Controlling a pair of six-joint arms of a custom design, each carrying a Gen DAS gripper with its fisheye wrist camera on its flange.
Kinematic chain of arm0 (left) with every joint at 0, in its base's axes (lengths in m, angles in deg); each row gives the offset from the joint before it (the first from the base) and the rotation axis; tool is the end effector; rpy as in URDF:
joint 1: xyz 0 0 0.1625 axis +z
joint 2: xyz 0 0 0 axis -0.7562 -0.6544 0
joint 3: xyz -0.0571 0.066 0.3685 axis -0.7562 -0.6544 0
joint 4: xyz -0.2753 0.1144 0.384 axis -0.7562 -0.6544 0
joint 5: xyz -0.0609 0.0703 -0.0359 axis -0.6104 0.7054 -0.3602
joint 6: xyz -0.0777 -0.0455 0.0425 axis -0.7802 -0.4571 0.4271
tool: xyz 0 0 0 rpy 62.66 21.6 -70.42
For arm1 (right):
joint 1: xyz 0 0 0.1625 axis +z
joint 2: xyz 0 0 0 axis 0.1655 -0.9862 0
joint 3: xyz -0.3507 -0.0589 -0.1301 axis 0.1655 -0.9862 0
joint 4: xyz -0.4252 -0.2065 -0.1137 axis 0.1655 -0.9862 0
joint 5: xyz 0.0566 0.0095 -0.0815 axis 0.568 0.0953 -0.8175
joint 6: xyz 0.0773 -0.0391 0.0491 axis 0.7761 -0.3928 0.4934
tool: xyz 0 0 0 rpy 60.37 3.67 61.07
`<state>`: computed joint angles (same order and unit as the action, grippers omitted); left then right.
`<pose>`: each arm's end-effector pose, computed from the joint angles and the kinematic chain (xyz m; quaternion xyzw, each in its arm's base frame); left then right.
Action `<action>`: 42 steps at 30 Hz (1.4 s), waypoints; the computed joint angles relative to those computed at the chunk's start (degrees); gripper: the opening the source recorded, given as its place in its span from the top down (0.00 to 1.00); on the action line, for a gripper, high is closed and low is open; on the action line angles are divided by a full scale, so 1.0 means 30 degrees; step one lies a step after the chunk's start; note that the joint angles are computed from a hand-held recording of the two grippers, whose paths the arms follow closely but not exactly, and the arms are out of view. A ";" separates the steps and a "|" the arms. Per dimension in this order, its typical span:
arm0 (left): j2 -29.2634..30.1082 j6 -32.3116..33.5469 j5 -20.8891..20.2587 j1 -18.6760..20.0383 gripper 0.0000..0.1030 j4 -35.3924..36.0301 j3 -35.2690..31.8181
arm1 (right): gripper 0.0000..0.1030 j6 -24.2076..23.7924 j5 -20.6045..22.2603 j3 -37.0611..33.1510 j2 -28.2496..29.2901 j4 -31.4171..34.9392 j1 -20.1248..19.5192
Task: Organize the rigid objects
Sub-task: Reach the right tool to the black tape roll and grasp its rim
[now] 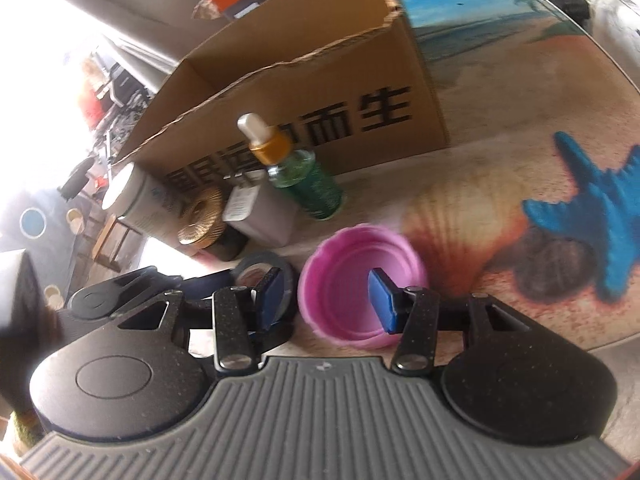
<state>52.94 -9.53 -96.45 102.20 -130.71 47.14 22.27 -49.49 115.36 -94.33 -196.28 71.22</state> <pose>-0.3409 -0.7343 -0.0901 0.5492 0.8120 -0.0878 0.1769 0.0005 -0.6301 0.2739 -0.1249 -0.8881 0.4017 0.1851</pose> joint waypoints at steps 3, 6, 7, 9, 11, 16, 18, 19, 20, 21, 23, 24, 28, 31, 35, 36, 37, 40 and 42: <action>0.0011 0.0032 0.0044 -0.0014 0.35 -0.0021 0.0004 | 0.54 0.0283 -0.0352 -0.0158 0.0048 0.0108 -0.0188; 0.0000 0.0077 0.0030 -0.0005 0.35 -0.0068 0.0037 | 0.55 0.0148 -0.0746 -0.0297 0.0079 0.0076 -0.0236; 0.0009 0.0060 0.0011 0.0004 0.35 -0.0033 0.0010 | 0.55 -0.0096 -0.1093 -0.0409 0.0179 -0.0057 -0.0179; 0.0010 0.0047 -0.0034 0.0029 0.35 0.0065 -0.0039 | 0.55 -0.0523 -0.1551 -0.0575 0.0303 -0.0310 -0.0156; 0.0020 0.0051 -0.0037 0.0040 0.35 0.0139 -0.0084 | 0.55 -0.0875 -0.1872 -0.0756 0.0417 -0.0641 -0.0184; -0.0007 0.0113 0.0036 0.0022 0.35 0.0083 -0.0027 | 0.54 -0.1962 -0.2741 -0.0884 0.0509 -0.2082 -0.0011; -0.0015 0.0076 0.0030 0.0025 0.35 0.0094 -0.0016 | 0.53 -0.2037 -0.2290 -0.0545 0.0127 -0.2372 -0.0015; -0.0015 0.0075 0.0028 0.0030 0.35 0.0105 -0.0019 | 0.52 -0.2122 -0.2204 -0.0409 0.0016 -0.2578 0.0029; -0.0015 0.0075 0.0028 0.0030 0.35 0.0105 -0.0019 | 0.52 -0.2212 -0.2124 -0.0238 -0.0108 -0.2822 0.0090; -0.0019 0.0087 0.0024 0.0036 0.35 0.0123 -0.0020 | 0.51 -0.2281 -0.2004 -0.0079 -0.0220 -0.3029 0.0128; -0.0018 0.0124 0.0026 0.0037 0.35 0.0100 -0.0011 | 0.51 -0.2264 -0.1558 0.0274 -0.0493 -0.3302 0.0172; -0.0022 0.0167 0.0046 0.0036 0.34 0.0069 0.0006 | 0.51 -0.2166 -0.1180 0.0469 -0.0669 -0.3308 0.0180; -0.0046 0.0213 0.0063 0.0024 0.34 0.0011 0.0065 | 0.51 -0.1529 0.0850 0.0952 -0.1201 -0.2291 0.0122; -0.0070 0.0274 0.0107 0.0004 0.34 -0.0074 0.0133 | 0.51 -0.1384 0.1566 0.0808 -0.0948 -0.1206 0.0252; -0.0196 0.0589 0.0165 -0.0022 0.34 -0.0286 0.0369 | 0.51 -0.1389 0.1548 0.0109 -0.0091 -0.0021 0.0376; -0.0233 0.0667 0.0160 -0.0025 0.34 -0.0322 0.0430 | 0.52 -0.1428 0.1490 -0.0112 0.0145 0.0203 0.0397; -0.0272 0.0725 0.0154 -0.0026 0.34 -0.0362 0.0494 | 0.53 -0.1494 0.1467 -0.0310 0.0336 0.0446 0.0410; -0.0361 0.0803 0.0082 -0.0006 0.34 -0.0455 0.0630 | 0.56 -0.1708 0.1240 -0.0882 0.0864 0.1082 0.0494; -0.0399 0.0865 0.0041 0.0005 0.35 -0.0521 0.0698 | 0.59 -0.1982 0.1018 -0.1224 0.1152 0.1402 0.0524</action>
